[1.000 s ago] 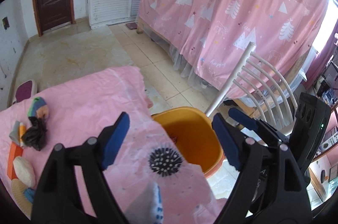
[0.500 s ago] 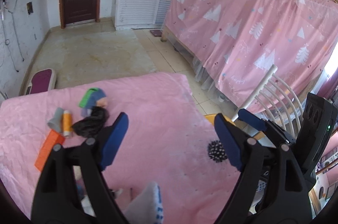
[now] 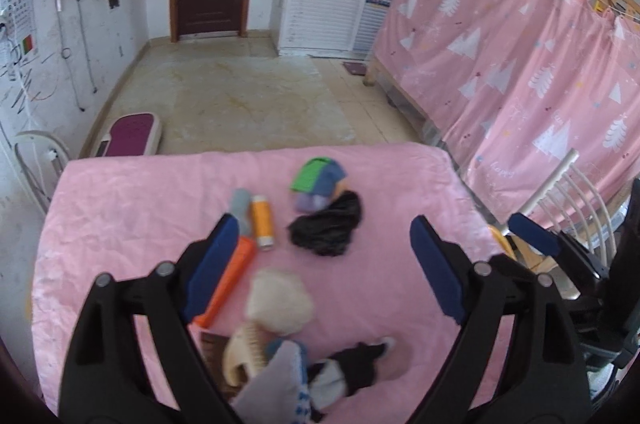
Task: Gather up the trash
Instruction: 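Return both grippers over the remaining items on the bed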
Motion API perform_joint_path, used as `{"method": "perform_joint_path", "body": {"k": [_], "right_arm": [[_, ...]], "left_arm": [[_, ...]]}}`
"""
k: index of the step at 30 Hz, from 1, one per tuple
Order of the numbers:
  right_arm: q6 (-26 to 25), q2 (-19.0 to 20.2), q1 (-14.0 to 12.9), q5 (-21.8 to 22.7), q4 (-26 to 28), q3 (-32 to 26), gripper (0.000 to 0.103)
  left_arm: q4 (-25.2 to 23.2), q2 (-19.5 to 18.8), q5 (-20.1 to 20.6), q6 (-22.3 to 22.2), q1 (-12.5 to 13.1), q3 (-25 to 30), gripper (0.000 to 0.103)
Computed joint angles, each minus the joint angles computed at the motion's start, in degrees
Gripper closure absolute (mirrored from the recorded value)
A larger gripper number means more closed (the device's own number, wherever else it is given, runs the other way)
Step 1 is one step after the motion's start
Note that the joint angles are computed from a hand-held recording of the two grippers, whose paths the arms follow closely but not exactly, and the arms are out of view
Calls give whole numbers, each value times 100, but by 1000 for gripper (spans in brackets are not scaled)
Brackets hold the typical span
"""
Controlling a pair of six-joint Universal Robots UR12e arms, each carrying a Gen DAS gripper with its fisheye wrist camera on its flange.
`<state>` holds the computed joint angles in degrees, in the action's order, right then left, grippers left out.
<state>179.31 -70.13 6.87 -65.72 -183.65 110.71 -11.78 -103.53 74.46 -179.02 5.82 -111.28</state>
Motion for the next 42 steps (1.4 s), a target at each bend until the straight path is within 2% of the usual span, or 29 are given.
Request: {"method": "perform_joint_path", "body": {"k": [11, 18, 24, 26, 28, 35, 42], "right_arm": [[-78, 79, 251, 60, 346, 44, 36], [-133, 94, 302, 156, 588, 74, 36], [-187, 78, 333, 219, 707, 86, 31], [-227, 80, 342, 225, 767, 86, 31], [-242, 81, 354, 238, 805, 92, 30], [-339, 63, 375, 353, 988, 109, 27], [-447, 57, 422, 408, 1098, 82, 27]], "left_arm": [[-441, -129, 394, 64, 293, 43, 18], [-675, -259, 645, 130, 340, 94, 18], [-885, -412, 776, 440, 304, 193, 20], [-898, -469, 761, 490, 299, 216, 25], [-863, -480, 785, 512, 297, 223, 26], [-915, -439, 644, 541, 413, 149, 26], [-931, -331, 430, 876, 536, -27, 26]]}}
